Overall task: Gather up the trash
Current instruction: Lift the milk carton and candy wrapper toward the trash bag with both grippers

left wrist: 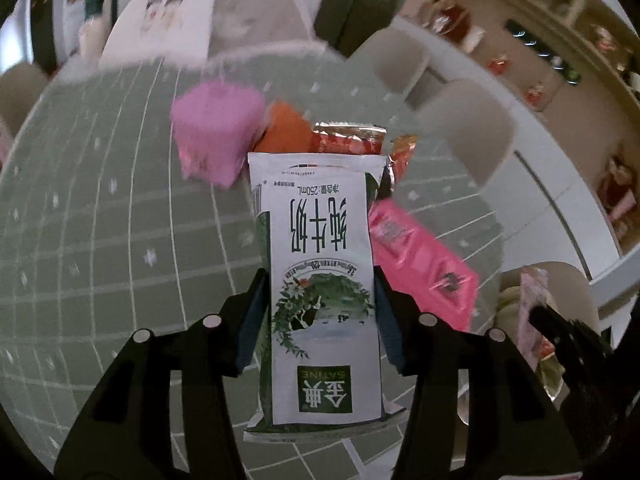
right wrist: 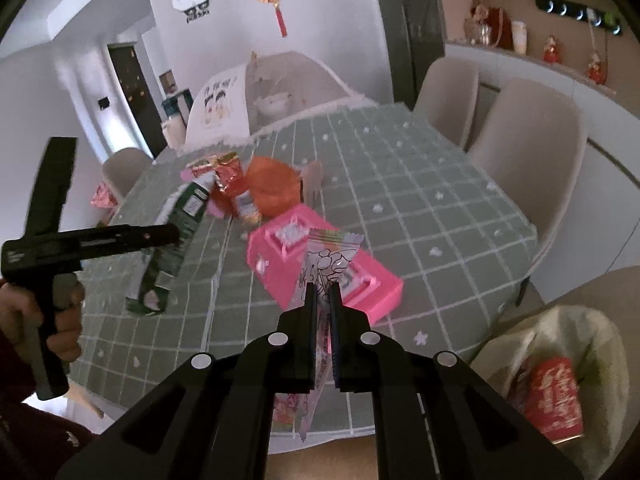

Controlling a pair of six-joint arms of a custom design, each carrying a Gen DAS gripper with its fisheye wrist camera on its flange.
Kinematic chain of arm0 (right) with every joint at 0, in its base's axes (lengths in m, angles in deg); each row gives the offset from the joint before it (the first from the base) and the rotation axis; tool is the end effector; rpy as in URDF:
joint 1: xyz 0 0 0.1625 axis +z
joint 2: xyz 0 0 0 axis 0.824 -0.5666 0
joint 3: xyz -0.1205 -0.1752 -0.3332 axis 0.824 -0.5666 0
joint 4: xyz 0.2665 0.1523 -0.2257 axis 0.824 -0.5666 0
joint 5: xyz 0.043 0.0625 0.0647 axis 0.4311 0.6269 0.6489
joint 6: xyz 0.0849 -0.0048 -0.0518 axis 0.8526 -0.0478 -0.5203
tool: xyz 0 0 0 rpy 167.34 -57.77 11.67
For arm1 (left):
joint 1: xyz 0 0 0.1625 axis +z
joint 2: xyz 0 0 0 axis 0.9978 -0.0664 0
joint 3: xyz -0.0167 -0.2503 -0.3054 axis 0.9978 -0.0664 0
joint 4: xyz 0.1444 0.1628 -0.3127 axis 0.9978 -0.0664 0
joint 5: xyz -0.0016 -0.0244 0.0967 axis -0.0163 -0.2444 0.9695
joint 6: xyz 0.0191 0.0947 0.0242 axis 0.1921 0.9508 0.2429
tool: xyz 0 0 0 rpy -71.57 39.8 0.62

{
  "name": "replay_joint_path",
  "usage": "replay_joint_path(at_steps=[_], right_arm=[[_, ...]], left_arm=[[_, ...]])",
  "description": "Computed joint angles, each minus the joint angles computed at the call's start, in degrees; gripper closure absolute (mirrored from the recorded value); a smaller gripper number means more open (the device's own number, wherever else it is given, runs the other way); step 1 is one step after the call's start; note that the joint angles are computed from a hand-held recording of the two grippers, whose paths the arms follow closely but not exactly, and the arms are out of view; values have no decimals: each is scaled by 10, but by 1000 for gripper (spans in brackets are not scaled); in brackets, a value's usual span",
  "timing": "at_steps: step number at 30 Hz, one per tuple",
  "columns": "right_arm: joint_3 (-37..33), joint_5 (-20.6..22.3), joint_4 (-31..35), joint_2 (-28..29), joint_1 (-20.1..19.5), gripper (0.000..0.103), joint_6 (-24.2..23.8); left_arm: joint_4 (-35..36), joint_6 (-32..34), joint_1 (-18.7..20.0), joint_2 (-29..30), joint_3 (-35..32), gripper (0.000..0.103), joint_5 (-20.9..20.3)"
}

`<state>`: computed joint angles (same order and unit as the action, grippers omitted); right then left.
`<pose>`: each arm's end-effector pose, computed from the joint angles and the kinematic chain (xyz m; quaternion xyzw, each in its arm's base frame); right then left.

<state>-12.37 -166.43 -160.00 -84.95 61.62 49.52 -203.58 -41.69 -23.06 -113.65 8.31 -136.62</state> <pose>0.4069 -0.6223 0.0927 0.1863 -0.8943 0.3442 0.2171 -0.1229 -0.6670 0.4002 0.1333 0.9218 -0.2731 0.2409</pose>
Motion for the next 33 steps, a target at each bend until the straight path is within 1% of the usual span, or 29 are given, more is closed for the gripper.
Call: replay_joint_path(at_steps=[2, 5, 7, 11, 18, 21, 22, 26, 32, 33], right_arm=[[1, -6, -9, -4, 4, 95, -4], [1, -24, -26, -8, 12, 95, -12], [8, -38, -42, -14, 18, 95, -17], [30, -69, -72, -26, 25, 95, -17], [84, -138, -138, -60, 40, 95, -20], [118, -181, -178, -82, 48, 95, -20], [127, -192, -189, -87, 49, 95, -21], [173, -245, -236, -115, 58, 95, -20], [239, -312, -291, -155, 67, 95, -11], [247, -323, -305, -159, 69, 95, -18]], left_arm=[[-21, 30, -12, -2, 0, 55, 9], [-34, 37, -19, 6, -14, 55, 18], [-34, 40, -20, 15, -32, 55, 4], [-34, 65, -27, 20, -43, 55, -24], [-37, 105, -49, 42, -50, 55, -121], [-29, 112, -57, 58, -56, 55, -163], [-23, 116, -61, 67, -59, 55, -186], [-30, 137, -76, 88, -50, 55, -238], [-17, 131, -92, 136, -50, 55, -299], [-9, 131, -93, 148, -54, 55, -305]])
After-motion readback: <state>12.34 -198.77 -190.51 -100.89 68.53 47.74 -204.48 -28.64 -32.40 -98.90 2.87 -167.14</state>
